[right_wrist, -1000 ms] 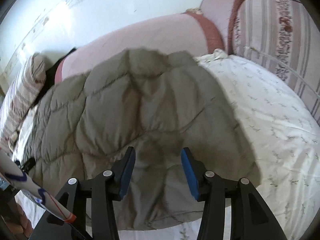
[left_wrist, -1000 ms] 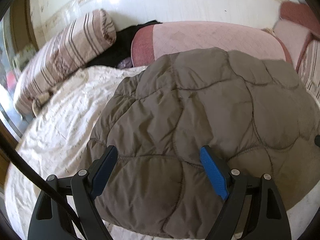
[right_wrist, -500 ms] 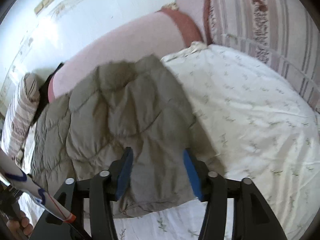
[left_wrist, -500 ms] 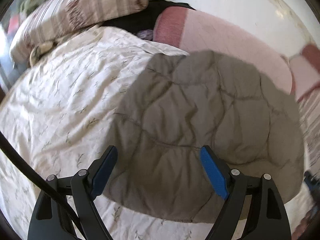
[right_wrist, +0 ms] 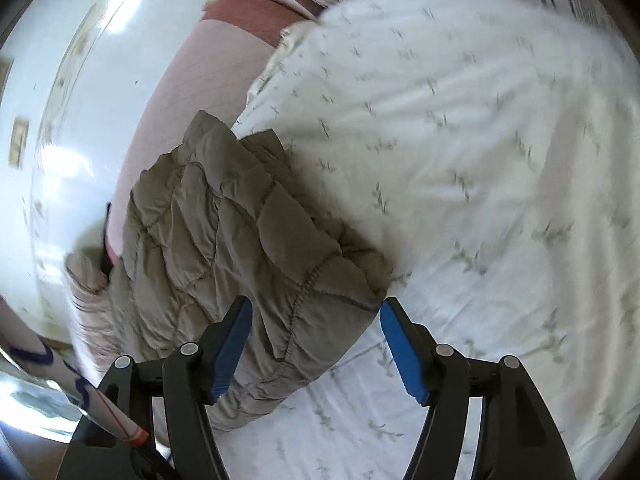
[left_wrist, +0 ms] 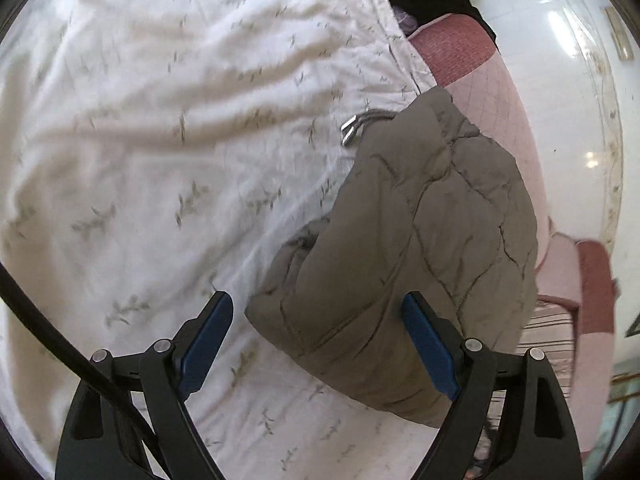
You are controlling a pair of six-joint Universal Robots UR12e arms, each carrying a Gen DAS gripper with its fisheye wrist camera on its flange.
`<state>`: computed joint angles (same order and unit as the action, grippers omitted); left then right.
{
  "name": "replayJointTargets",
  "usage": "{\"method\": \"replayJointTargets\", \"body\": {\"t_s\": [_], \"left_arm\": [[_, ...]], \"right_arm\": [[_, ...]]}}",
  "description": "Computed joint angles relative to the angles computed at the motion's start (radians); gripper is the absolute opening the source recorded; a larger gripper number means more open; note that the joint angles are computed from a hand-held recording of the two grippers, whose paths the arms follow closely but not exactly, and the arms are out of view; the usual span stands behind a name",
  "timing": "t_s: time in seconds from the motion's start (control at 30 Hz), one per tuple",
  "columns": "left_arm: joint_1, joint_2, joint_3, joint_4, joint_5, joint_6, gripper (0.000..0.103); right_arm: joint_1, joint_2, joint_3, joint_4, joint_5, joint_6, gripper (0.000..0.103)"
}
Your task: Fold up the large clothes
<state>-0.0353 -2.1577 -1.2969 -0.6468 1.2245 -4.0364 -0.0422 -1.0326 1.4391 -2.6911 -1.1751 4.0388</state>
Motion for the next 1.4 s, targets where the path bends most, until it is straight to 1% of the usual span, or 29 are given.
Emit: {"method": "replayJointTargets", "body": {"t_s": [0.1,0.2,0.23,0.33,0.37,0.4,0.43,0.47,0.5,0.53,0.57,0.6,0.63,0.7,0.73,0.8,0.83,0.9,0.97,1.07,1.13,1.27,1.33,1.4], "left_arm": [[0.001,-0.015,-0.008,0.045,-0.056,-0.042,0.086],[-0.007,-0.027,-0.009,0.079,-0.066,-0.072,0.086],[-0.008,-0.03,-0.008,0.086,-0.065,-0.077,0.086],[-0.017,-0.038,0.004,0.092,-0.036,-0.086,0.087],[-0.021,-0.041,0.012,0.087,-0.02,-0.081,0.087],[-0.028,-0.043,0.02,0.077,0.011,-0.068,0.086],[-0.033,-0.044,0.029,0.067,0.036,-0.053,0.082],[-0.038,-0.043,0.036,0.055,0.061,-0.034,0.078],[-0.042,-0.042,0.043,0.046,0.081,-0.016,0.07],[-0.052,-0.042,0.057,0.029,0.123,0.021,0.062],[-0.06,-0.042,0.068,0.017,0.156,0.051,0.058],[-0.068,-0.042,0.079,0.001,0.194,0.082,0.052],[-0.08,-0.043,0.094,-0.019,0.249,0.121,0.049],[-0.108,-0.048,0.122,-0.048,0.37,0.192,0.045],[-0.127,-0.052,0.138,-0.057,0.449,0.235,0.043],[-0.152,-0.057,0.153,-0.047,0.543,0.284,0.041],[-0.16,-0.058,0.157,-0.037,0.578,0.307,0.04],[-0.17,-0.048,0.147,-0.006,0.627,0.346,0.04],[-0.176,-0.032,0.126,0.03,0.654,0.364,0.039],[-0.185,-0.01,0.104,0.055,0.673,0.371,0.039],[-0.189,0.014,0.072,0.078,0.682,0.374,0.039],[-0.204,0.073,-0.004,0.119,0.706,0.378,0.039],[-0.206,0.12,-0.079,0.148,0.688,0.376,0.039],[-0.208,0.147,-0.125,0.146,0.663,0.356,0.04]], "right_arm": [[-0.008,0.013,0.017,-0.047,0.079,0.074,0.071],[-0.01,0.028,0.017,-0.087,0.104,0.104,0.072],[-0.01,0.032,0.017,-0.104,0.105,0.112,0.074],[-0.007,0.049,0.006,-0.131,0.101,0.117,0.075],[-0.006,0.055,0.0,-0.131,0.096,0.115,0.075],[-0.005,0.06,-0.004,-0.131,0.094,0.113,0.075],[-0.004,0.066,-0.011,-0.131,0.093,0.107,0.068],[-0.001,0.067,-0.019,-0.116,0.081,0.09,0.057],[0.002,0.064,-0.024,-0.1,0.063,0.069,0.053],[0.006,0.06,-0.029,-0.087,0.045,0.041,0.045],[0.014,0.055,-0.042,-0.059,0.01,-0.011,0.04],[0.026,0.049,-0.058,-0.026,-0.038,-0.071,0.039],[0.034,0.047,-0.066,-0.012,-0.07,-0.101,0.037],[0.062,0.039,-0.096,0.041,-0.179,-0.206,0.035],[0.084,0.035,-0.114,0.059,-0.261,-0.289,0.034],[0.113,0.033,-0.132,0.061,-0.365,-0.392,0.033],[0.131,0.03,-0.139,0.054,-0.424,-0.452,0.033],[0.142,0.023,-0.136,0.032,-0.455,-0.485,0.033],[0.148,0.01,-0.128,0.017,-0.476,-0.505,0.032],[0.151,-0.009,-0.114,0.001,-0.482,-0.518,0.032],[0.145,-0.027,-0.095,-0.01,-0.465,-0.512,0.032],[0.134,-0.097,-0.011,-0.04,-0.413,-0.468,0.032],[0.129,-0.134,0.042,-0.054,-0.396,-0.446,0.032],[0.125,-0.16,0.083,-0.056,-0.378,-0.421,0.032]]}}
